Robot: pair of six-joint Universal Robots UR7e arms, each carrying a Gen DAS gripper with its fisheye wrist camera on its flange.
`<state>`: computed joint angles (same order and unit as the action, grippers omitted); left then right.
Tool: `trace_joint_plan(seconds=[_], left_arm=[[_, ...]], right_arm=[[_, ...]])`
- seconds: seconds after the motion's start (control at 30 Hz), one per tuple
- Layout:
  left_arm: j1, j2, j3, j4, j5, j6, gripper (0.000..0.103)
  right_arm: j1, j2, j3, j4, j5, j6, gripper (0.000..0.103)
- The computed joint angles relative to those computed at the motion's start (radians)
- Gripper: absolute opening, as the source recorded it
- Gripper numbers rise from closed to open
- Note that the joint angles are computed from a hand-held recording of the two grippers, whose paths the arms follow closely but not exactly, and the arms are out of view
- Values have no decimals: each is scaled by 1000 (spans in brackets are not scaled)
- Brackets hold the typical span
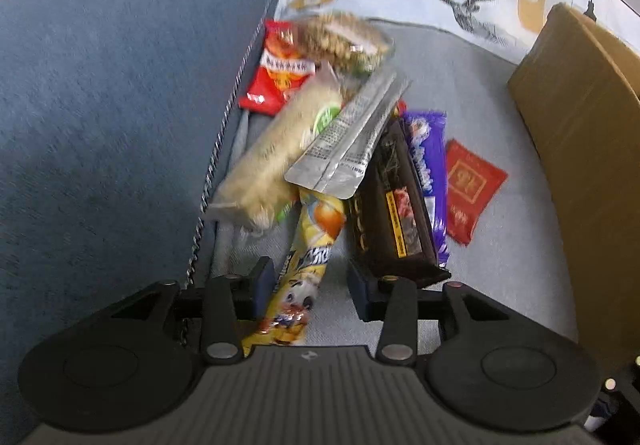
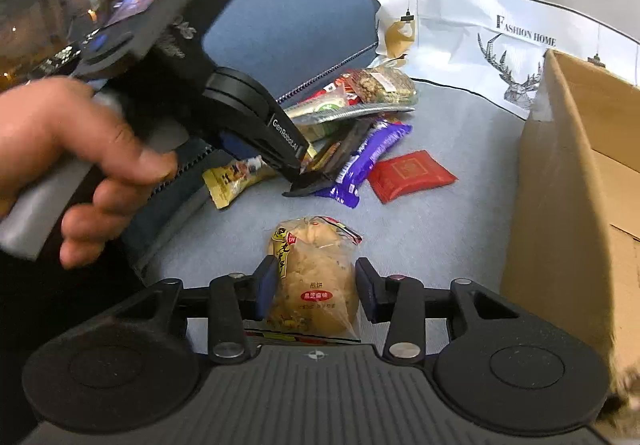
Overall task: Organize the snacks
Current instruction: 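Grasp the yellow snack stick with left gripper while right approaches clear bread bag, then close the right gripper on the clear bread bag while left holds the stick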
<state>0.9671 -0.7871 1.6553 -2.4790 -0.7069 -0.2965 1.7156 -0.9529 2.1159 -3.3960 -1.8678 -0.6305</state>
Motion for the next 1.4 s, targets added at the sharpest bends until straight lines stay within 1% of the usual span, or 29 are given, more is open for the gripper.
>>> trace_joint_plan(seconds=[0.03,0.07,0.13,0.2,0.3,0.33,0.37,0.5,0.57,0.63,0.67,0.87,1.0,1.3,1.4], left_arm=[[4,-10,4,2,-25,1,22],[7,-23,9,7,-47,0,16],[8,-52,35,-15,-96,19,13],[9,-85,52,-1,-155,15,13],[32,-138,59,71,-330,-38,13],[36,-154,71,77,-372,-41,13],[38,-163,80,82,-388,-46,13],[37,-175,105,84,-383,-108,14],[32,-169,100,106,-372,-126,17],[23,-159,85,145,-356,-125,18],[21,-148,75,153,-349,-115,21],[2,-110,45,202,-293,-99,22],[-7,-97,37,218,-269,-90,22],[-11,-94,34,228,-258,-81,22],[-11,-95,36,226,-259,-83,22]], right_arm=[[-5,-2,5,-4,-1,2,44],[-9,-6,10,0,-7,12,44],[-15,-13,12,17,-13,32,44],[-16,-18,14,18,-1,40,44],[-19,-27,12,38,0,52,46],[-21,-28,14,38,2,55,49],[-22,-29,13,40,5,58,50],[-26,-33,4,60,22,65,52],[-30,-34,2,69,25,70,59],[-33,-37,-1,86,28,76,64],[-32,-37,-2,94,25,77,65],[-31,-27,-9,109,12,69,67],[-33,-24,-10,104,8,67,67],[-32,-19,-9,87,-3,53,66],[-32,-20,-7,84,-3,49,62]])
